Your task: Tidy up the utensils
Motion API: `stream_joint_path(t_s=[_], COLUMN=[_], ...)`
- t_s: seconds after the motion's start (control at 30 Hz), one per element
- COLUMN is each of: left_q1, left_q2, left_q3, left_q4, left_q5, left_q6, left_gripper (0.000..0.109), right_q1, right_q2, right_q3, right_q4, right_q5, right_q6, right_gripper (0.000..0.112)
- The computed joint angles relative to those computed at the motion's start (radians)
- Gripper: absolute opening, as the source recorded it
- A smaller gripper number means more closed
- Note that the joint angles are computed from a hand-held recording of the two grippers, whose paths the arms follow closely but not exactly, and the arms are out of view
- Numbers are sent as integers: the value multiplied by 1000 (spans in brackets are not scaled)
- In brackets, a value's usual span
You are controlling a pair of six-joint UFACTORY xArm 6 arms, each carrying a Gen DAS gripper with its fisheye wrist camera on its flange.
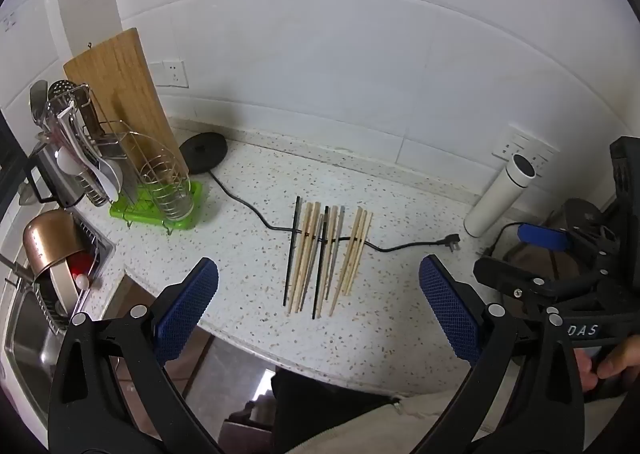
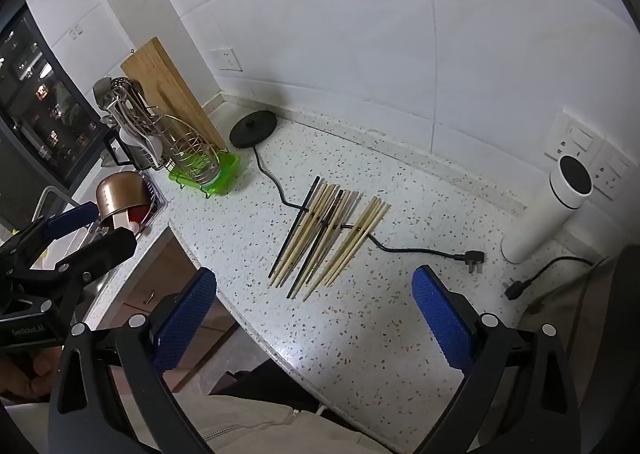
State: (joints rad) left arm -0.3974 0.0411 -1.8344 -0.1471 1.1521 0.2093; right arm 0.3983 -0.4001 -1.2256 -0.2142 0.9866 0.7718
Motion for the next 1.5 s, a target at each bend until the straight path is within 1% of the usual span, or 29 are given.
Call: stream_joint_path(t_s=[0.03, 0.23, 0.27, 0.43, 0.87, 1.07, 1.5], left_q1=[0, 7, -6, -4, -8, -1, -4], left_q2=[0, 0, -11, -13, -3, 2, -7], left_q3=[0, -5, 22, 23, 7, -7, 6], left_q4=[1, -7, 0, -1, 7, -3, -6], left_q5=[-1, 2, -17, -15, -12, 4, -1], left_q6=[0, 8, -2, 1, -2, 1, 7], left_gripper=[97, 97, 97, 97, 97, 97, 97], right_q1=[3, 0, 6, 16, 9, 7, 8], right_q2=[2, 2, 7, 13, 8, 5, 4], right_q3=[-3, -3, -7, -18, -17, -18, -15], right_q4=[-16, -13, -18, -33, -28, -25, -25], right_q5=[7, 9, 9, 19, 21, 22, 19], right_q6=[8, 5, 11, 21, 7, -1, -5], right_gripper=[95, 95, 95, 95, 95, 95, 95])
